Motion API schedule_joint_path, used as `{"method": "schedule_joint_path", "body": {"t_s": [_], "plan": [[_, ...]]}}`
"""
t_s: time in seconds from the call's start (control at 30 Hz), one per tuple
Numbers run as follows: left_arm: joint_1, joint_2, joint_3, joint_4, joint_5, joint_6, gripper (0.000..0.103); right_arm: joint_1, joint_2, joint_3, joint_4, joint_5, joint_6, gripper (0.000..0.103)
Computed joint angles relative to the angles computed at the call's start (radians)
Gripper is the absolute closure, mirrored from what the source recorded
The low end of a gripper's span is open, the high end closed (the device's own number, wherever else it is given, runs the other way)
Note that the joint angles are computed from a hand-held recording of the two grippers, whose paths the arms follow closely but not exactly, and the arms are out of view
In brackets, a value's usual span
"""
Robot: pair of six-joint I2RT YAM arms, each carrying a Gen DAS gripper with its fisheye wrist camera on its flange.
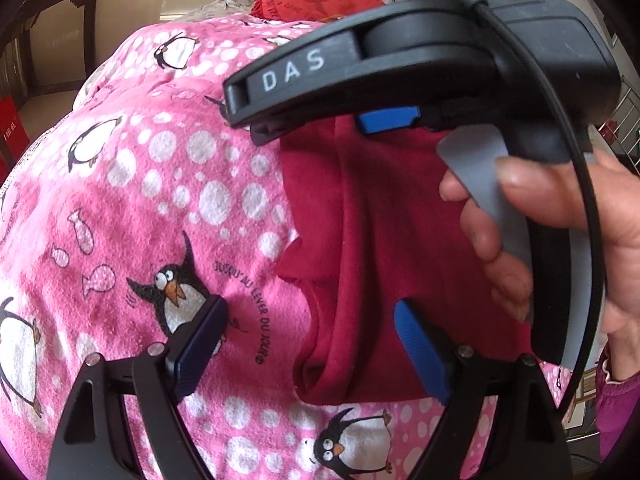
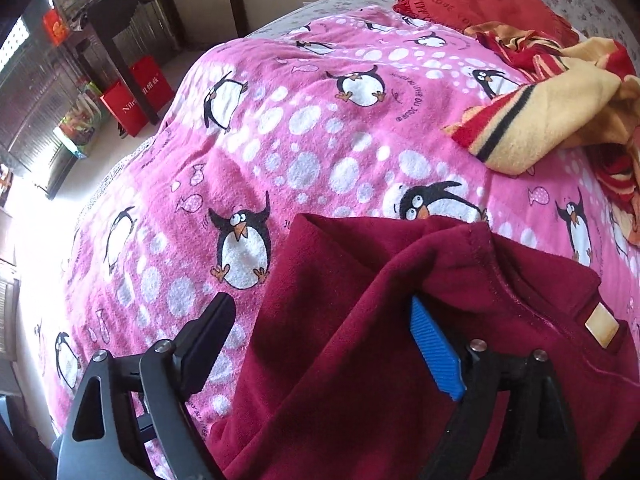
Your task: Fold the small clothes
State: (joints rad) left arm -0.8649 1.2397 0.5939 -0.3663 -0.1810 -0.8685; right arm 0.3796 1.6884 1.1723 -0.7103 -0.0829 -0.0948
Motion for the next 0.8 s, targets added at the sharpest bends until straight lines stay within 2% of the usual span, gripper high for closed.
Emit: {"method": "schedule_joint_path", "body": {"t_s": [0.03, 0.1, 0.13, 0.17, 0.2, 0.23, 0.27, 0.33, 0.4, 0.47, 0.53, 0.63, 0.7, 0.77, 0.8], "plan": [[0.000, 0.000, 0.000, 0.001, 0.001, -0.001, 0.014, 0.008, 0.001, -0.003, 0.003, 0.017, -0.007, 0.019], [0.004, -0.004, -0.001, 0.000, 0.007, -0.002, 0.014, 0.018, -0.018, -0.030, 0.023, 0.055, -0.022, 0.027], [0.008, -0.008, 0.001, -0.005, 0.011, -0.001, 0.014, 0.025, -0.039, -0.051, 0.035, 0.094, -0.027, 0.045], [0.012, -0.011, 0.002, -0.008, 0.015, -0.001, 0.014, 0.022, -0.059, -0.067, 0.044, 0.111, -0.040, 0.058], [0.017, -0.014, 0.005, -0.013, 0.019, -0.002, 0.014, -0.002, -0.079, -0.078, 0.046, 0.073, -0.058, 0.064], [0.019, -0.018, 0.008, -0.013, 0.019, -0.006, 0.014, -0.036, -0.094, -0.078, 0.032, 0.013, -0.066, 0.080], [0.024, -0.021, 0.011, -0.011, 0.020, -0.006, 0.014, -0.079, -0.104, -0.072, 0.007, -0.056, -0.068, 0.088], [0.029, -0.027, 0.008, 0.013, 0.027, -0.006, 0.015, -0.150, -0.128, -0.068, -0.022, -0.156, -0.077, 0.091], [0.042, -0.027, 0.004, 0.046, 0.060, 0.009, 0.024, -0.206, -0.152, -0.071, -0.040, -0.230, -0.096, 0.093], [0.058, 0.002, 0.020, 0.062, 0.103, 0.027, 0.063, -0.247, -0.173, -0.079, -0.056, -0.279, -0.115, 0.094], [0.068, 0.022, 0.028, 0.081, 0.138, 0.036, 0.075, -0.280, -0.179, -0.080, -0.080, -0.317, -0.132, 0.094], [0.058, 0.011, 0.019, 0.113, 0.135, 0.031, 0.081, -0.313, -0.184, -0.077, -0.106, -0.361, -0.139, 0.093], [0.048, -0.005, 0.017, 0.120, 0.123, 0.040, 0.082, -0.321, -0.163, -0.051, -0.137, -0.378, -0.125, 0.085], [0.024, -0.005, 0.036, 0.105, 0.102, 0.039, 0.084, -0.308, -0.115, -0.011, -0.164, -0.359, -0.088, 0.060], [0.017, -0.003, 0.044, 0.100, 0.094, 0.043, 0.084, -0.292, -0.096, 0.006, -0.173, -0.336, -0.066, 0.057]]}}
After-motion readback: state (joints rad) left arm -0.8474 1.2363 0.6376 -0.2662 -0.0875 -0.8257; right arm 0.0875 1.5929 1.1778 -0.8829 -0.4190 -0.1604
